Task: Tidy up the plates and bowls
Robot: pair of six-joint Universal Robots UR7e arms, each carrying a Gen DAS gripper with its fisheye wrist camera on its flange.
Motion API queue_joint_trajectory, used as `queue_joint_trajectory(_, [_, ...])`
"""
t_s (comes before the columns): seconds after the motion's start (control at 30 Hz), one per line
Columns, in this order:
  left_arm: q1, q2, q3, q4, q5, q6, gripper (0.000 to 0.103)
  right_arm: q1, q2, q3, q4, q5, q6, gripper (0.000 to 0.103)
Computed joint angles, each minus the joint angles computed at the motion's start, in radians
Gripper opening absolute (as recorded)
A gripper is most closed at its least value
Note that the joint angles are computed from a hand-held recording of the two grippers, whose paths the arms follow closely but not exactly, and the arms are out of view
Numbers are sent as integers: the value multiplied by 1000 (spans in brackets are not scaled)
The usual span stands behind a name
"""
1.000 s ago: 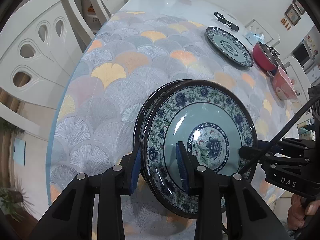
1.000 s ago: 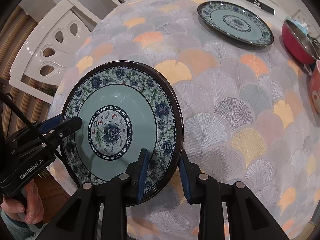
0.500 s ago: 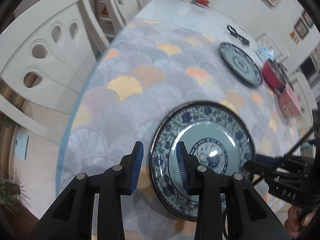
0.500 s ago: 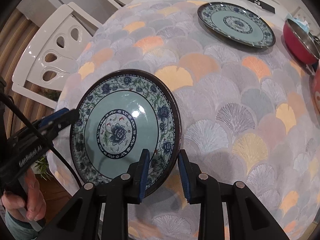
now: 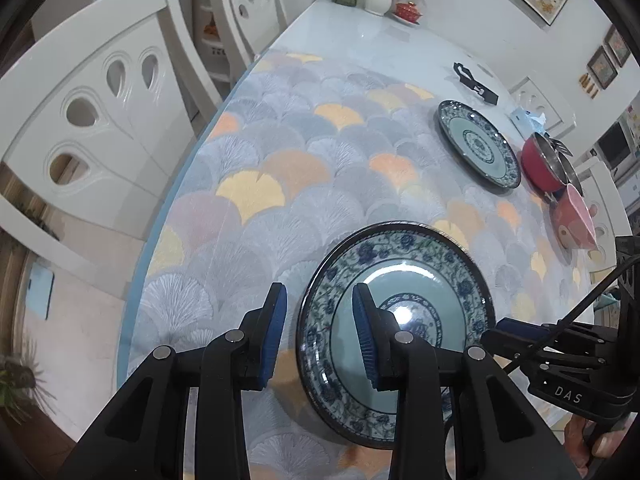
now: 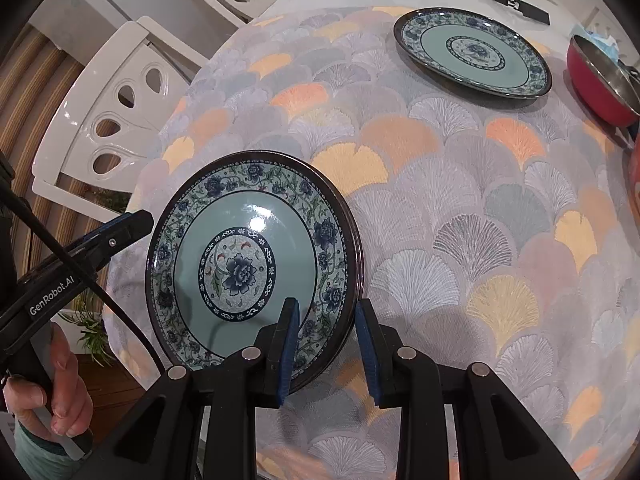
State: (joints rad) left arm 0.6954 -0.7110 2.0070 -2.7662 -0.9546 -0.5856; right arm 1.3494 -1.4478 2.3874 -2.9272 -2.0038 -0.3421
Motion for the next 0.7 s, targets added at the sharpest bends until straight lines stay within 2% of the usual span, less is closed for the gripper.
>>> queue_joint_trajectory(0.13, [-7, -3, -15, -11, 2, 21, 31, 7, -19, -8, 5, -4, 4, 29])
queue_joint_trajectory(0.27, [-21, -3, -42, -42, 33, 79, 31, 22, -47, -30, -25, -30, -2, 29])
queue_joint_trajectory(0.53, [-44, 46, -207, -151, 59, 336, 32, 33, -156, -126, -52, -13, 34, 31])
queue_joint_trajectory(0.6, [-50, 68, -256, -175, 47, 395, 35, 45, -169, -149, -71, -12, 44, 36])
queue_joint_trajectory(0.67, [-51, 95, -312, -189, 23, 450, 36, 54, -180, -169, -91, -6, 54, 54])
queue_joint_trajectory(0.7, [-51, 109, -340, -191, 5, 471, 36, 51, -187, -173, -109, 7, 53, 56])
